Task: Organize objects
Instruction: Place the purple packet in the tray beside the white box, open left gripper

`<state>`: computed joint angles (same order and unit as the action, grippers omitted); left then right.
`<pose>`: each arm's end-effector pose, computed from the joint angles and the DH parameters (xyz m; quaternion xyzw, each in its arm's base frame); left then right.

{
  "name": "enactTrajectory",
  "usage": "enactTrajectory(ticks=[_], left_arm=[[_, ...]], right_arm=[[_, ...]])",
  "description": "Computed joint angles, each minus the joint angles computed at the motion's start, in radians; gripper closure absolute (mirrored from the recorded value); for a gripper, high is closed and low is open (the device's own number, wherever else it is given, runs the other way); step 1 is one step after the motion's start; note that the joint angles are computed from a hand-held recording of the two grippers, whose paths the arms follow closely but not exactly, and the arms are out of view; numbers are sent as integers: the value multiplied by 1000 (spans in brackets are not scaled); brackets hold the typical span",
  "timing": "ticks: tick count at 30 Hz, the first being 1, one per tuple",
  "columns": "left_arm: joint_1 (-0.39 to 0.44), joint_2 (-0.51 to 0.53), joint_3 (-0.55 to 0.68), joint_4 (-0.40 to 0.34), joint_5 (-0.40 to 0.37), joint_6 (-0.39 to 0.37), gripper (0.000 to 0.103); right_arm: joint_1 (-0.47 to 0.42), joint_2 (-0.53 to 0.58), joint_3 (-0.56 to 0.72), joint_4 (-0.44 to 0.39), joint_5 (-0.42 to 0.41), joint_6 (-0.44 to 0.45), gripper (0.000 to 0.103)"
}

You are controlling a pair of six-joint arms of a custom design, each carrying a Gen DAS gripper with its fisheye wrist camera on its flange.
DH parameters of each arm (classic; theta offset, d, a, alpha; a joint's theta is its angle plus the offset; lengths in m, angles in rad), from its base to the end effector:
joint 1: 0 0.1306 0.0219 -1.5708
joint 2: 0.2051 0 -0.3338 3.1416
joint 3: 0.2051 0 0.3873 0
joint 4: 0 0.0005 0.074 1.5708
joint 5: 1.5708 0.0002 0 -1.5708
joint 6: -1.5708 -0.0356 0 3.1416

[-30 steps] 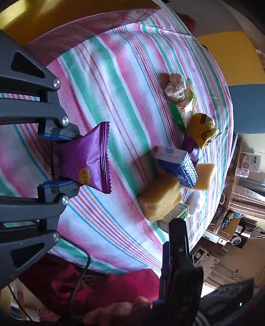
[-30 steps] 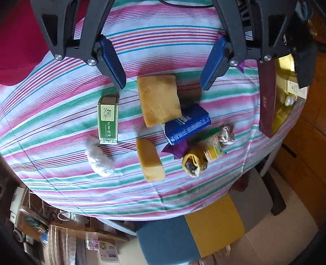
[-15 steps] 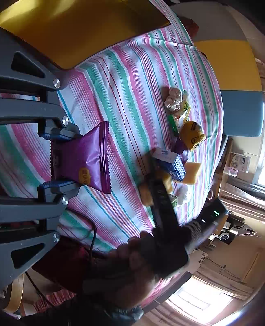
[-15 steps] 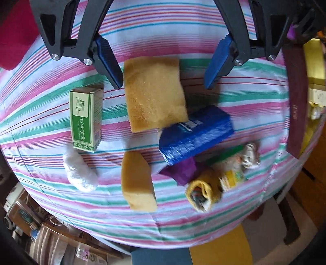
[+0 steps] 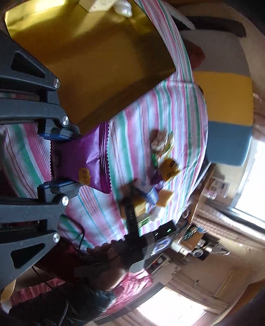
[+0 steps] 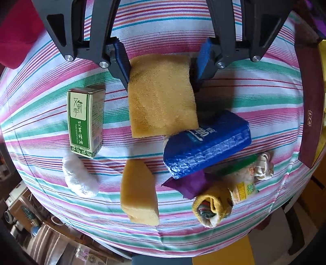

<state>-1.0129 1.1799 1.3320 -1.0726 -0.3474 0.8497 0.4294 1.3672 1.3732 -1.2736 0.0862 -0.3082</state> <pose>0.2258 -0.3400 0.4317 0.0211 0.9347 -0.1547 0.3192 0.4035 0.1809 0.3622 -0.0533 0.9862 0.0147 0.1561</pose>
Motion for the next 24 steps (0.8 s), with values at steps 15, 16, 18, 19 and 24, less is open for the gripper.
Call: enactTrajectory(ticks=[15,16,18,19,24], left_arm=[[223,-300,-232,-412,-126,341,74],[248,-306,-244,-413,-124,330,73],[288,-311,-264,-417,-125,315,72],[299,-310,-272,-417,-124,311,69],[319,-316,-303,-401,-144,268,64]], right_arm=[[60,-9,-4,-6,70,-9,46],[59,-8,-4,-6,69,-9,46],[60,-9,-4,-7,70,-9,46],[55,-9,-4,-6,68,-5,46],[61,-4,0,-6,72,-10,46]])
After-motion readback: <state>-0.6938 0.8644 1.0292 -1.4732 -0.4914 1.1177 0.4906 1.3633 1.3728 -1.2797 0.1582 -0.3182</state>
